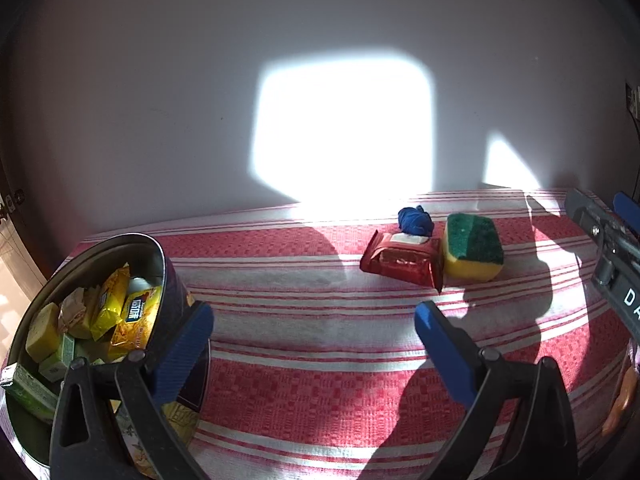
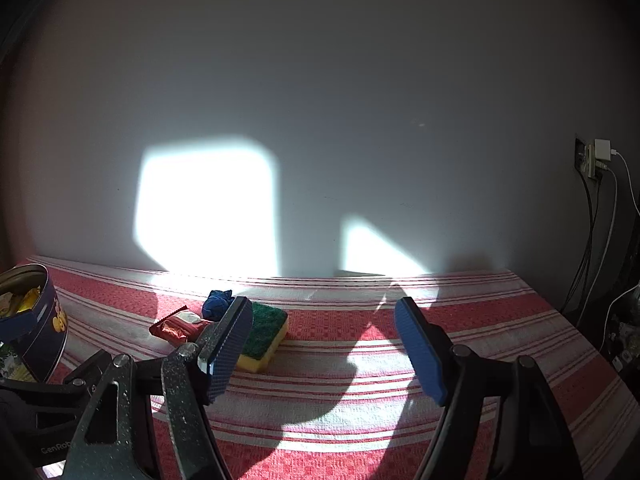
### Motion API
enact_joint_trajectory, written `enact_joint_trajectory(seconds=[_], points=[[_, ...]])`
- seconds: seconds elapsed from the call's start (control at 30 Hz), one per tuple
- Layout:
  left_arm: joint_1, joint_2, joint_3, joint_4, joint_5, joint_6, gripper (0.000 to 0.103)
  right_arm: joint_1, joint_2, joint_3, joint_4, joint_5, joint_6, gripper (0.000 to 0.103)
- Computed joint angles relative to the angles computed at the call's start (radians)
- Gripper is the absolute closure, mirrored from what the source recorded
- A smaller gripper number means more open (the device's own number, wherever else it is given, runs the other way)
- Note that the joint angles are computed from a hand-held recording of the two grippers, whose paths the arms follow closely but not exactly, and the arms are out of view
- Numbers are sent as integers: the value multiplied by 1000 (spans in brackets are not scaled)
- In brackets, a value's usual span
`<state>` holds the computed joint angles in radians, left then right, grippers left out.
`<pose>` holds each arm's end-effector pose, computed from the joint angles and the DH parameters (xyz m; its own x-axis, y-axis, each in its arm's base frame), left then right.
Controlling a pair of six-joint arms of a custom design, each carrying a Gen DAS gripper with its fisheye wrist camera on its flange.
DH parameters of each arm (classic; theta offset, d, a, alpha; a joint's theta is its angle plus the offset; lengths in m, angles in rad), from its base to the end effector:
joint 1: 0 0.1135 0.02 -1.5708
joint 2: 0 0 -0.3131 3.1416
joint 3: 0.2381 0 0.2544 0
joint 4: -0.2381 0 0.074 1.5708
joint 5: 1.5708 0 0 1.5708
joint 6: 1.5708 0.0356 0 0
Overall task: Organize objects
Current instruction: 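Move both open tools toward the red wrapper, blue cloth and green sponge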
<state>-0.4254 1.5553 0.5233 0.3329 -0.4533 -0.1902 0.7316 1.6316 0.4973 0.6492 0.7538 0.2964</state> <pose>0.2566 -0.0991 0.1769 -0.5880 0.0798 -0.8049 -0.0463 0.9902 0.1320 0.2293 0.1732 0.1807 -0.3425 -0.0213 -0.9393 0.0664 0.9967 -0.0468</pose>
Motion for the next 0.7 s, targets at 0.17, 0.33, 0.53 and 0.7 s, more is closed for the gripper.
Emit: enact_joint_trajectory(seconds=[0.17,0.33,0.53,0.7], points=[[-20,42,49,-51,14,-24,1,-59,-23,-17,-6,-61,-4,28],[16,90,102,-135,89,-57,1,-118,-46,-6,-88,-161,64,28],[78,127,134,-226,191,-108,1,-149,-40,24,-154,-260,86,28],[107,149,151,-269,221,-142,1,-166,61,122,-199,-377,87,28]])
